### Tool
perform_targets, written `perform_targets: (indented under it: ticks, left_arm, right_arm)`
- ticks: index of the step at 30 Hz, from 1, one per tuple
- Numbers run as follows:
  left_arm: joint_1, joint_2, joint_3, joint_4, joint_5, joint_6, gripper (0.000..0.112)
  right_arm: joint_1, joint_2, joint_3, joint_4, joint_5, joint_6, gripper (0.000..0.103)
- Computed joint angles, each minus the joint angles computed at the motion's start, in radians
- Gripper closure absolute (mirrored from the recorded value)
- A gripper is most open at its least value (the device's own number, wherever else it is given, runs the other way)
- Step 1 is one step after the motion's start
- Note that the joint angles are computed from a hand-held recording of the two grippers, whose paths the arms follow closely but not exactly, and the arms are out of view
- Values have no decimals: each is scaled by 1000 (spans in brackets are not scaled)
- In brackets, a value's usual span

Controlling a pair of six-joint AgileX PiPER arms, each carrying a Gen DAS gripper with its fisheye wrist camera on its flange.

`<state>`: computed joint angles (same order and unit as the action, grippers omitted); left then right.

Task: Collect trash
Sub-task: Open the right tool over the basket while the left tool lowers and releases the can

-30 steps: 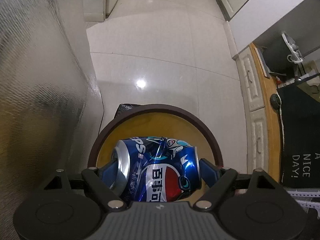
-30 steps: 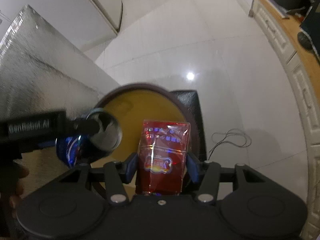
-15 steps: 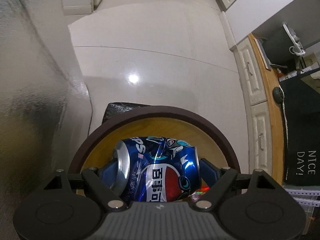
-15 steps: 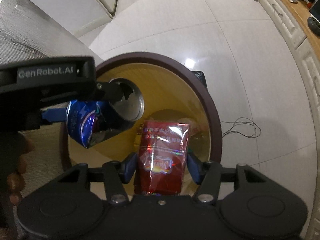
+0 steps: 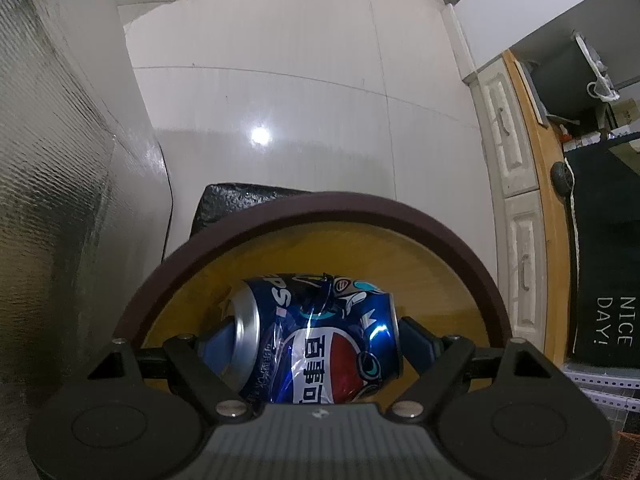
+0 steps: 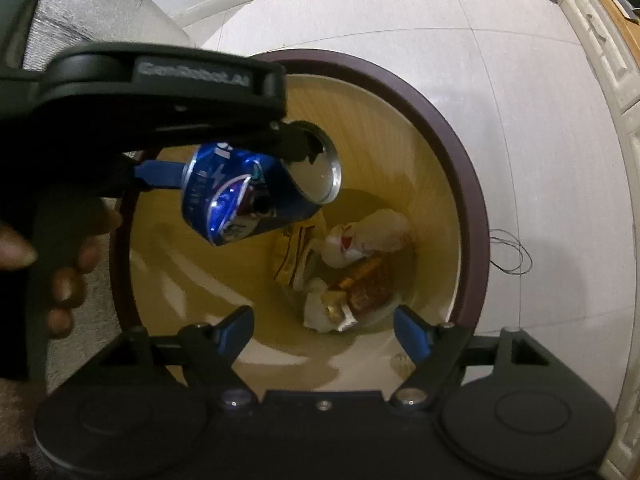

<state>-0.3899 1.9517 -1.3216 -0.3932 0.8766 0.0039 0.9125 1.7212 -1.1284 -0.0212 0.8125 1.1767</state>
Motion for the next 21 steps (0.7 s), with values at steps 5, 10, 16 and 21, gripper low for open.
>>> perform_targets:
  ticks: [5, 10, 16, 21]
  left_arm:
    - [-24, 35, -37, -21, -4, 18, 27]
    - [-41, 50, -48, -20, -23, -8, 24]
    - [-19, 23, -39, -53, 7, 18, 10]
    - [0, -40, -24, -15, 30, -3, 9]
  right_arm:
    - [9, -19, -42, -8, 52, 34, 18]
    - [29, -65, -28, -44, 80, 103, 18]
    - [11, -127, 6, -35, 83, 88, 11]
    - [17, -130, -28, -47, 124, 97, 8]
